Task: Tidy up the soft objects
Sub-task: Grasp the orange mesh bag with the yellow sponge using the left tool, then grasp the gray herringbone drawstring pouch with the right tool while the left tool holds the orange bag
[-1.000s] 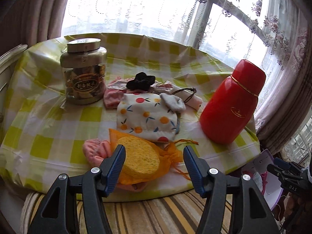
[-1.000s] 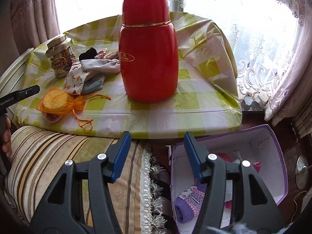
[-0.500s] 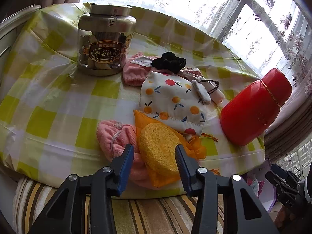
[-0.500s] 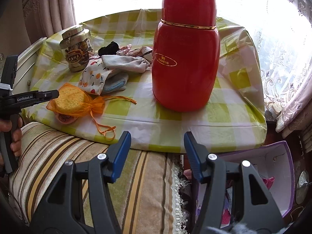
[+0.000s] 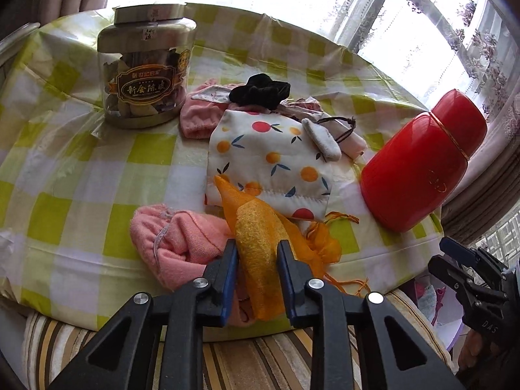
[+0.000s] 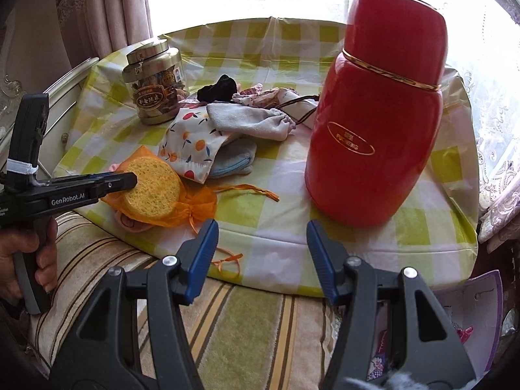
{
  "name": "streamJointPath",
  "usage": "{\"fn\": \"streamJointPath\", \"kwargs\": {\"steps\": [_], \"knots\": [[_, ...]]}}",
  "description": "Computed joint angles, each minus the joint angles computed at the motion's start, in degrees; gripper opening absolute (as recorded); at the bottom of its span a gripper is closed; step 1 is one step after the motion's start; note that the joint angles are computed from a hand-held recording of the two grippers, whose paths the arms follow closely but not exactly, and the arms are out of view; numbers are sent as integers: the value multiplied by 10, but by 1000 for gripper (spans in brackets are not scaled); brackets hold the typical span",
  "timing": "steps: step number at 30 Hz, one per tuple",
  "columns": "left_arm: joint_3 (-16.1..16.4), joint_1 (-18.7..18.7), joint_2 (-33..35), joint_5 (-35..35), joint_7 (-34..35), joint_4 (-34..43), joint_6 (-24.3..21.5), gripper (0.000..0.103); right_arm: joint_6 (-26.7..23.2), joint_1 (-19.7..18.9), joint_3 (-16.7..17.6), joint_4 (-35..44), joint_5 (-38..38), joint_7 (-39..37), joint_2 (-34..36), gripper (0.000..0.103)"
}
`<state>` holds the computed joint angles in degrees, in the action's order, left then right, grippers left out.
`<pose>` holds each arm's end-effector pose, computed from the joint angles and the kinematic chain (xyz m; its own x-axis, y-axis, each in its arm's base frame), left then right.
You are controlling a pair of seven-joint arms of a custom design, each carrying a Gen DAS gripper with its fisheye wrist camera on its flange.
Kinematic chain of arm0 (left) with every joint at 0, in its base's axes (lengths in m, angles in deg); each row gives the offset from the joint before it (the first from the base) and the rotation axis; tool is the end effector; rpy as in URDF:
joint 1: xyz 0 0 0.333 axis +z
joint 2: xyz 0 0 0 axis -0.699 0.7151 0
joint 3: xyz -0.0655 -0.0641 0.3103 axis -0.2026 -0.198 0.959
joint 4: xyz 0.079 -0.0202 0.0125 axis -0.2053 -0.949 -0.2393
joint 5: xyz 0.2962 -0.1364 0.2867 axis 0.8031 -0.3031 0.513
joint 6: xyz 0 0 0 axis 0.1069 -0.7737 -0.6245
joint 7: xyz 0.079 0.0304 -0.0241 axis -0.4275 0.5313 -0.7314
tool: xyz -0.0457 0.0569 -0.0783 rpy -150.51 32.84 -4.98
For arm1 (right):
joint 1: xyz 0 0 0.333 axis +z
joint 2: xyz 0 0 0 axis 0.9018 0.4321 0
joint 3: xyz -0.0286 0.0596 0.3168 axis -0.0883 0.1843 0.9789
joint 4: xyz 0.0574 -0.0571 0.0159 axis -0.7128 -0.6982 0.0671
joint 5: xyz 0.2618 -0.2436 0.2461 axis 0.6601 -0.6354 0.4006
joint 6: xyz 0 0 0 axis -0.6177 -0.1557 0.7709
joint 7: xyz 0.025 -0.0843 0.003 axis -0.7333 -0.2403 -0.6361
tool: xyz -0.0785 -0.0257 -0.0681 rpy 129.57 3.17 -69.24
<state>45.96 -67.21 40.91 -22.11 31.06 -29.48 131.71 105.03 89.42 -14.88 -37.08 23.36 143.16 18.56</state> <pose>0.6271 -0.4146 0.4226 -0.2346 -0.9304 0.2818 -0.8187 0.0328 -0.5733 0.5647 0.3406 0.4583 0.1519 -0.9847 -0.0855 -0.7539 -0.0595 -0.6543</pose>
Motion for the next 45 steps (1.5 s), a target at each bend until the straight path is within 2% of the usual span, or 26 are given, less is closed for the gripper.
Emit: {"fn": "streamJointPath", "kwargs": {"steps": [6, 9, 16, 22, 29, 31, 33, 35, 38, 41, 45], "knots": [[-15, 7, 10, -14, 36, 12, 8, 23, -5, 15, -13, 72, -1, 8, 55, 60], [-22, 11, 18, -29, 53, 21, 1, 23, -10, 24, -22, 116, -2, 10, 86, 66], [-36, 23, 32, -69, 83, 29, -2, 24, -14, 33, -41, 236, 64, 16, 178, 70], [-55, 38, 38, -106, 122, 25, 11, 24, -66, 53, -78, 355, 80, 43, 264, 70], [-79, 60, 36, -156, 163, 7, 47, 22, -144, 44, -83, 486, 108, 24, 359, 70], [-82, 62, 36, -165, 171, 6, 50, 21, -142, 39, -82, 494, 120, 24, 368, 70], [-85, 65, 35, -173, 179, 2, 56, 21, -141, 44, -91, 494, 117, 27, 371, 60], [-89, 68, 35, -180, 186, 0, 63, 21, -147, 42, -87, 501, 120, 14, 376, 35], [-91, 69, 34, -187, 195, -3, 74, 19, -148, 44, -86, 499, 120, -3, 378, 18], [-91, 67, 30, -187, 200, -10, 92, 19, -125, 53, -95, 466, 111, 8, 359, 11], [-88, 64, 23, -184, 196, -22, 117, 18, -83, 72, -118, 403, 72, 41, 315, 9]]}}
